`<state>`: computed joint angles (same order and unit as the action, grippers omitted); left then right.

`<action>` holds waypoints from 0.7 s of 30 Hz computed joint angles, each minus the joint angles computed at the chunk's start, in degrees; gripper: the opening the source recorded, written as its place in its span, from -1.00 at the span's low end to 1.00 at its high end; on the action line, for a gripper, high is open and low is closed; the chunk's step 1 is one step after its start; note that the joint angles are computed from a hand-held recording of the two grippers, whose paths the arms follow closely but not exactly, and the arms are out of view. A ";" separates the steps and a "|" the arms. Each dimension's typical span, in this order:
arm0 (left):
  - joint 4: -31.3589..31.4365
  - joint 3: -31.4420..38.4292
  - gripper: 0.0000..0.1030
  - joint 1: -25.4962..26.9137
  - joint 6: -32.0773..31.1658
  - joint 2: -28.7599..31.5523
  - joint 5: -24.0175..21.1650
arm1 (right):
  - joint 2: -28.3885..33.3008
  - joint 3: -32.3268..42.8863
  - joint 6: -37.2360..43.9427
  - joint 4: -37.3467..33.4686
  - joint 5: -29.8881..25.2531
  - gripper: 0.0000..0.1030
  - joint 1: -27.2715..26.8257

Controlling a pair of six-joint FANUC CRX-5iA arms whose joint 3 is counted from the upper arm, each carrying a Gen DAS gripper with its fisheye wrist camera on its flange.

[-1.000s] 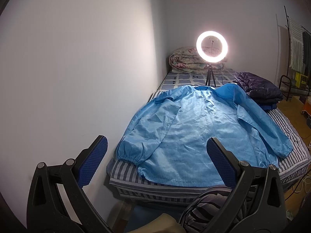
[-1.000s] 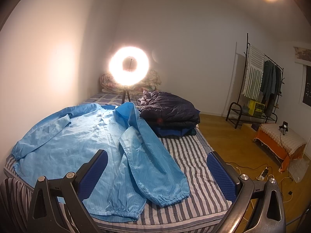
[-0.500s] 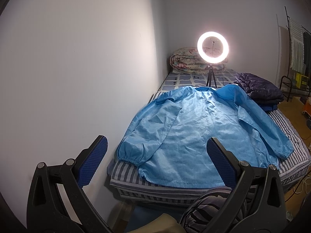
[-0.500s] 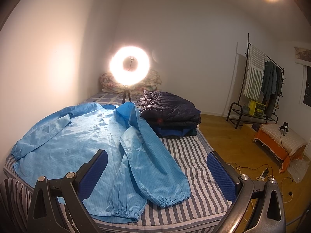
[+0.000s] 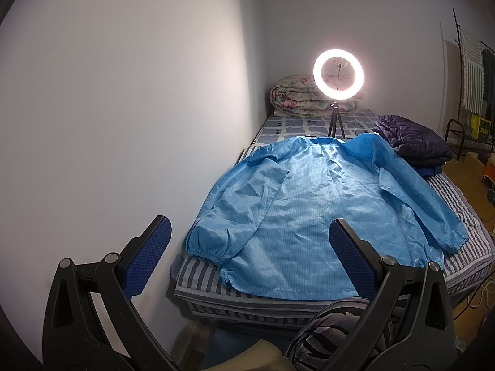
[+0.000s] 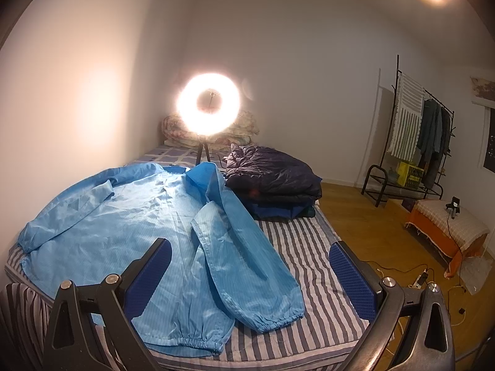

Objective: Fold large clothes

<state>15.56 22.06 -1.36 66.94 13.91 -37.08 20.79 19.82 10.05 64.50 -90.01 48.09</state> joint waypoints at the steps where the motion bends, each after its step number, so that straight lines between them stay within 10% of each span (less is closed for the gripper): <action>1: 0.07 -0.09 1.00 0.05 0.00 -0.08 -0.02 | -0.28 -0.73 -0.41 -0.02 0.25 0.99 -0.04; 21: -0.71 0.64 1.00 0.17 0.61 0.97 -0.02 | -0.30 -2.13 -0.80 -0.32 1.88 0.99 -0.56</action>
<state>14.85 22.70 -1.19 67.55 14.88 -37.10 20.49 17.69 9.25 64.17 -88.13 47.53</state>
